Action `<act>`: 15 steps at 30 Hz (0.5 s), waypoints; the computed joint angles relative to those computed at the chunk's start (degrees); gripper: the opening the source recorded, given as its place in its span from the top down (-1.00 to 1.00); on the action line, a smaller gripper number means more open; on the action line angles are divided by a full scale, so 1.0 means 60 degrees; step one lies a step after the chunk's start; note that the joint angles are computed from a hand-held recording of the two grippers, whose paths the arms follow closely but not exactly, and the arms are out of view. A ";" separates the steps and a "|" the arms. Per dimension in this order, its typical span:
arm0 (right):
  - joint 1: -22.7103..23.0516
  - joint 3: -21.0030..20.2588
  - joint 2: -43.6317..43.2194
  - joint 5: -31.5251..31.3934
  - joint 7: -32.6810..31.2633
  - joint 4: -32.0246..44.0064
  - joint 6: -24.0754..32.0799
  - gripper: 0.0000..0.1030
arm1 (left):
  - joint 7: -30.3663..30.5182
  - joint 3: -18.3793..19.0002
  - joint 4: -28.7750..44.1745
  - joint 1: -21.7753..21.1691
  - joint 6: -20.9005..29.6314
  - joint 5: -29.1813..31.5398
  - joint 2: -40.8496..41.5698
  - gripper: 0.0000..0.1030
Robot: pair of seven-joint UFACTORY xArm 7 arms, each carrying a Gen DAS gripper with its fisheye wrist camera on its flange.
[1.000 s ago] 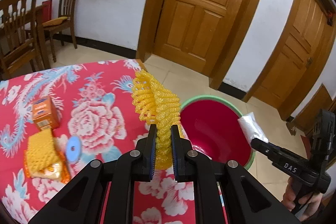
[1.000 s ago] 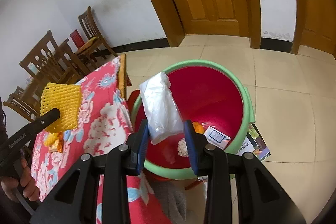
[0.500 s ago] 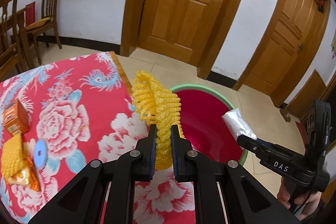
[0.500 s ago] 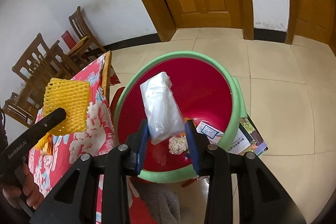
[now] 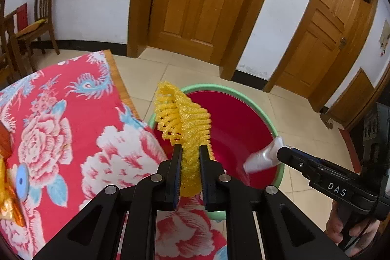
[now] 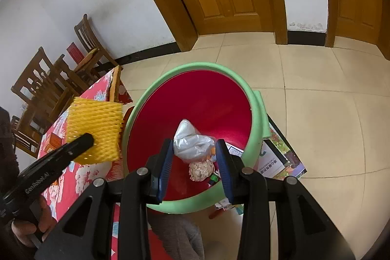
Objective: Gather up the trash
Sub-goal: 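Open both tools to drop the foam net and bag into the bucket, then move both open tools back over the table items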
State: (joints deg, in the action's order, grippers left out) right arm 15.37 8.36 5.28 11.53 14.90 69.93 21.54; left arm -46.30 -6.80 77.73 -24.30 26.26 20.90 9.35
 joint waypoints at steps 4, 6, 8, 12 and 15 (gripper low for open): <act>-0.0033 -0.0006 -0.0038 0.0089 -0.0123 -0.0053 -0.0062 0.21 | 0.0159 -0.0043 0.0139 -0.0001 0.0028 -0.0209 0.0149 0.50; -0.0031 -0.0017 -0.0055 0.0061 -0.0092 -0.0096 -0.0114 0.16 | 0.0049 0.0008 0.0139 -0.0043 0.0059 -0.0169 0.0153 0.33; -0.0031 -0.0022 -0.0086 0.0060 -0.0045 -0.0131 -0.0136 0.14 | -0.0017 0.0030 0.0091 -0.0057 0.0059 -0.0129 0.0115 0.28; -0.0013 -0.0021 -0.0094 -0.0003 0.0046 -0.0107 -0.0149 0.11 | -0.0142 0.0045 0.0021 -0.0046 0.0152 -0.0086 0.0012 0.18; 0.0002 -0.0009 -0.0181 -0.0008 0.0039 -0.0162 -0.0194 0.11 | -0.0315 0.0035 -0.0148 -0.0032 0.0147 0.0023 -0.0177 0.18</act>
